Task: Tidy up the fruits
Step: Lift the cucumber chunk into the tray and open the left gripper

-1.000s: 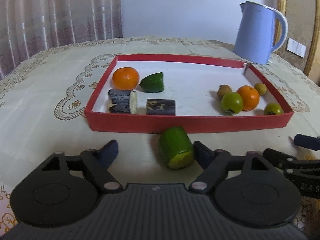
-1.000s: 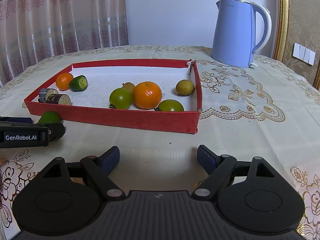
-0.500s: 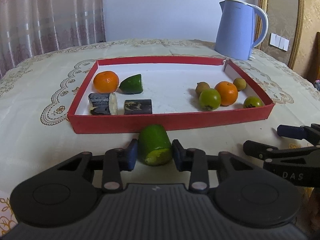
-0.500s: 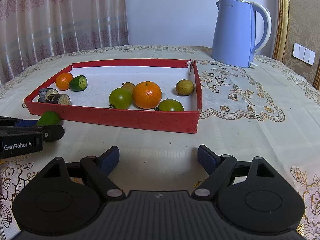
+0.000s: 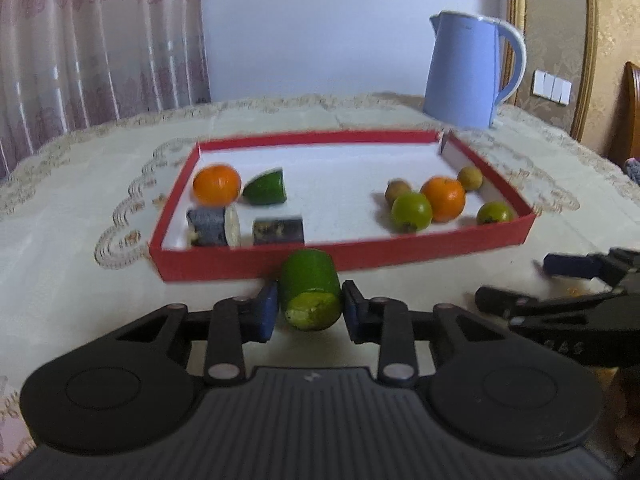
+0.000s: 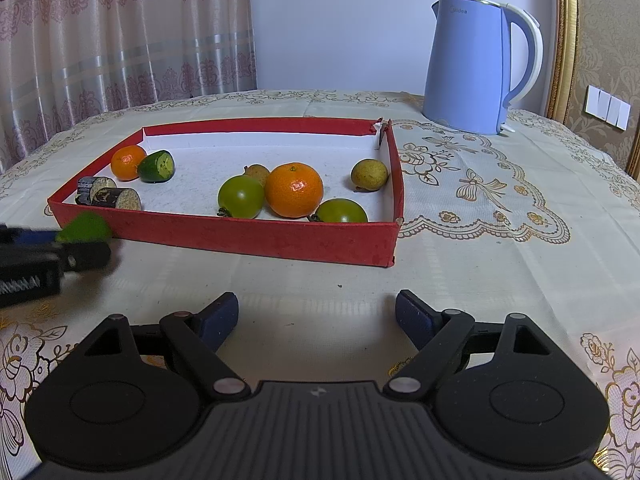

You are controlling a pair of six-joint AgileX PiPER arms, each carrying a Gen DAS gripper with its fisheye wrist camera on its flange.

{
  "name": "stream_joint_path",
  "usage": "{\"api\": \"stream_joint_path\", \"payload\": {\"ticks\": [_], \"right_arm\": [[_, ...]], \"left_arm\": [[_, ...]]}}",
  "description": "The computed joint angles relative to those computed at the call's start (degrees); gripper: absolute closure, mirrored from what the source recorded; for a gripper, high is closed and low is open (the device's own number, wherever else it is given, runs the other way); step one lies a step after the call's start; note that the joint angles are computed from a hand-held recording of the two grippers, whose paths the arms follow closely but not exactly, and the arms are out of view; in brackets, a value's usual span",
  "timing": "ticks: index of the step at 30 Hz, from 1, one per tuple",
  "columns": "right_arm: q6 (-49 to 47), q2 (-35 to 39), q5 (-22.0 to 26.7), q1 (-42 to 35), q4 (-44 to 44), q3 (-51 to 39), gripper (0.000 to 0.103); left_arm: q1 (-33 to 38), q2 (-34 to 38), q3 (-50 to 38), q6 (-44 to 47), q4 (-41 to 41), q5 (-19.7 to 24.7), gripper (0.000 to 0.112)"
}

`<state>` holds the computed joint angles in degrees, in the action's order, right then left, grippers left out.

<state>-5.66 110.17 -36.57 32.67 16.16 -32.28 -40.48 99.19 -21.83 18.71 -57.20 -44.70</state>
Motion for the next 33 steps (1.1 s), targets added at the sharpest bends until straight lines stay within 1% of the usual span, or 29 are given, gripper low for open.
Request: {"api": "stream_joint_path", "payload": {"ticks": [4,8,12,14,18,24,33], "right_arm": [[0.0,0.0,0.0,0.0,0.0,0.0,0.017],[0.0,0.0,0.0,0.0,0.0,0.0,0.017],[-0.1,0.1,0.0,0.0,0.1,-0.1,0.017],[0.0,0.0,0.1,0.0,0.0,-0.1,0.017],[-0.1,0.0,0.1,0.0,0.1,-0.1,0.017],[-0.1,0.0,0.1,0.0,0.1,-0.1,0.017],[-0.2,0.0,0.2,0.0,0.1,-0.1,0.015]], "left_arm": [[0.1,-1.8,-0.8,3.8,-1.5,-0.3,0.082],[2.3,-2.3,-2.6,5.7,-0.8,1.3,0.082],[6.5,-2.1,-5.8,6.4,2.5,4.8,0.082],[7.6,-1.5,-7.4,7.5,2.9,5.4,0.082],[11.7,0.8,-12.0,7.4,6.1,8.2,0.082],[16.0,6.6,-19.7,10.0,7.0,13.1,0.082],[18.4,12.9,-26.1,12.4,6.1,15.2,0.082]]}}
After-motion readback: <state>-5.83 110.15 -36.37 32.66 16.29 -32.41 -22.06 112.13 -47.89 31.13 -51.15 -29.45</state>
